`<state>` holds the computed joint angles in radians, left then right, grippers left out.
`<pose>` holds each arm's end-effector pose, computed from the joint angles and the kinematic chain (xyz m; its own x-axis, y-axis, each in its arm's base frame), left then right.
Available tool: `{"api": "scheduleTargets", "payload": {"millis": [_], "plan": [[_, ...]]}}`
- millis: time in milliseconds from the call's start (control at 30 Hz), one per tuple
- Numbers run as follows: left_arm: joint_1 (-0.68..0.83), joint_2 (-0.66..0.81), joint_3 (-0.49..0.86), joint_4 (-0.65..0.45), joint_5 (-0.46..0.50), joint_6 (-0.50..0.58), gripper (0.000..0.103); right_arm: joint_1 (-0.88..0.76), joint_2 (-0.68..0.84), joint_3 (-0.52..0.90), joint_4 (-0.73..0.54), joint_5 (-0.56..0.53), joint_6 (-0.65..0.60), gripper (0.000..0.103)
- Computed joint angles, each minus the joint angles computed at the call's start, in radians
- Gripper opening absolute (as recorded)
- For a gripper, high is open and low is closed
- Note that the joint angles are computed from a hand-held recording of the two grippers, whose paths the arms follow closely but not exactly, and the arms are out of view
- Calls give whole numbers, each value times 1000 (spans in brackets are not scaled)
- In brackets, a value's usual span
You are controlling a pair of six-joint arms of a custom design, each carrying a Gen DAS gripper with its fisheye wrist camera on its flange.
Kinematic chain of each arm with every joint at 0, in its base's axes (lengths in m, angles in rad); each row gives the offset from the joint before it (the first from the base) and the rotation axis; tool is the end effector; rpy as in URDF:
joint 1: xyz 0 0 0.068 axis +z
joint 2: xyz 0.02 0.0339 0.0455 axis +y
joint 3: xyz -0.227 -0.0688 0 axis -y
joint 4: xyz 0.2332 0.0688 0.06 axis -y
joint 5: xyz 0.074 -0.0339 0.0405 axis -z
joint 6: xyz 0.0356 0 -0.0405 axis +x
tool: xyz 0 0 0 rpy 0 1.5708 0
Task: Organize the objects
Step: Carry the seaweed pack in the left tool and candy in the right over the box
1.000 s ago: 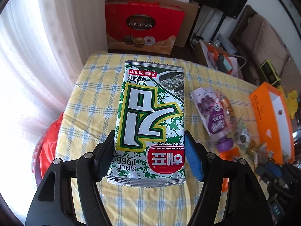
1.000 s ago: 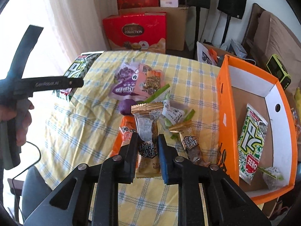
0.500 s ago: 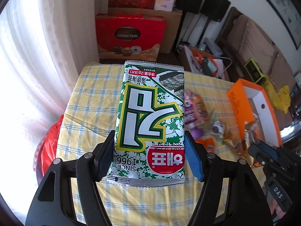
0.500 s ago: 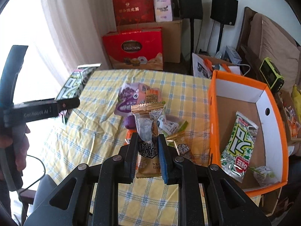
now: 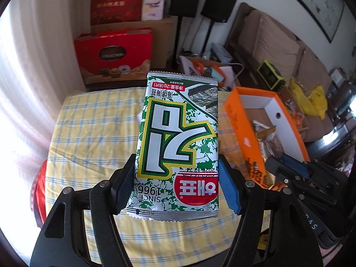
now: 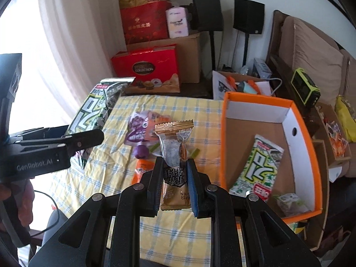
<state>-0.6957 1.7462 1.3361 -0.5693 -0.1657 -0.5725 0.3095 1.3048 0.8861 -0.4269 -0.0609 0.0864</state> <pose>0.2787 -0.2251 0.2085 -0.8398 0.0052 -0.5428 0.1268 0.9742 -0.1869 0.2569 0.0844 0.2105 -0.7397 -0.1461 -0.6569 -0.2797 0.9546 0.1026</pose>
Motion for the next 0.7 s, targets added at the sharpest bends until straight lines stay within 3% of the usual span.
{"api": "scheduleTargets", "payload": {"millis": [700], "plan": [[-173,371,494,-129,2,-78,66,-378,-89,-3,-83,-155,-127,20]]}}
